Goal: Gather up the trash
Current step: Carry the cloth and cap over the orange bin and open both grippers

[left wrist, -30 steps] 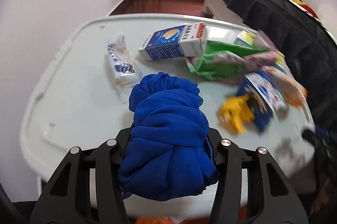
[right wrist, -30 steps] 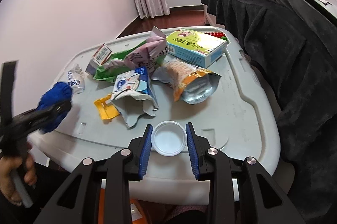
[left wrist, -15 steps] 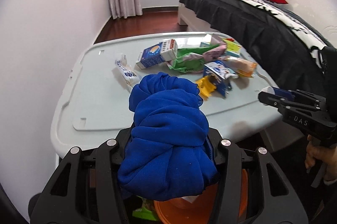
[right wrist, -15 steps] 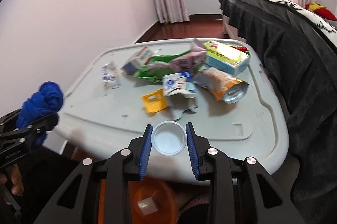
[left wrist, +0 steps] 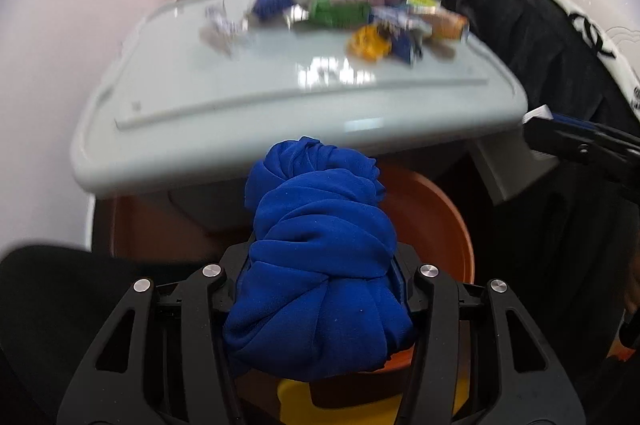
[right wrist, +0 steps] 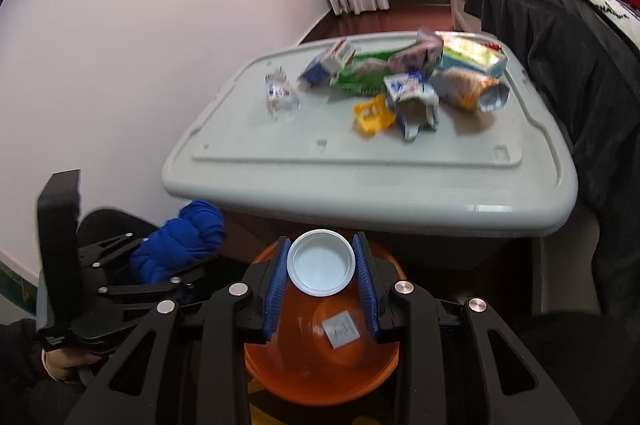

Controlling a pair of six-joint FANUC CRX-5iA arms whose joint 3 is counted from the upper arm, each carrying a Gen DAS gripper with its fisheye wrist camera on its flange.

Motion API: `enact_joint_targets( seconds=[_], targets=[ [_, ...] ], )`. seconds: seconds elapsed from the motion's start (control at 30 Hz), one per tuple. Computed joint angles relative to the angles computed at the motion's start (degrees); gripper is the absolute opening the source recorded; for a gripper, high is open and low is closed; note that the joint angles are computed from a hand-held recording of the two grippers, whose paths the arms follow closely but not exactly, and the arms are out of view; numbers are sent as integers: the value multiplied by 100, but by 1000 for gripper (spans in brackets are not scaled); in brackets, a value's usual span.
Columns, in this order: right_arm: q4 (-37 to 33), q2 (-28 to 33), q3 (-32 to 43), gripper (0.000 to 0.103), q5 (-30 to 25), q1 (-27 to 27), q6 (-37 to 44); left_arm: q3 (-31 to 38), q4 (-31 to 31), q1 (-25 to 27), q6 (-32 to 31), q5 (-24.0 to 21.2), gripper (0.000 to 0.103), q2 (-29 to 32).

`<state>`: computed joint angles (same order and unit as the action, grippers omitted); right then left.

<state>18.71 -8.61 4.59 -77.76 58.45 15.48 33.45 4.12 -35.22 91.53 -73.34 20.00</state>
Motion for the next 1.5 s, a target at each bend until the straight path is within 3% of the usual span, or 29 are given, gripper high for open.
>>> enact_joint_targets(
  seconds=[0.27,0.7,1.2,1.27,1.3,1.33,1.37,1.5],
  targets=[
    [-532,2,-78,33,19,20,29,-24,120,31,43,-205,50,121],
    [-670,11,-73,33,71,-30,138,97,133,34,90,-353,50,239],
    [-572,-13,-9,33,25,29,141,22,35,9,117,-231,52,122],
    [-521,-45,-3,41,40,45,126,62,-98,-35,161,-224,58,82],
    [-465,-81,-34,58,77,62,79,90,-197,-66,189,-224,71,67],
    [-394,-93,-53,72,79,84,27,108,-259,-81,190,-226,78,58],
    [-243,-113,-91,75,36,127,-73,132,-363,-106,228,-227,89,45],
    [-141,-224,-221,75,51,42,-290,113,-364,-68,250,-217,91,24]
  ],
)
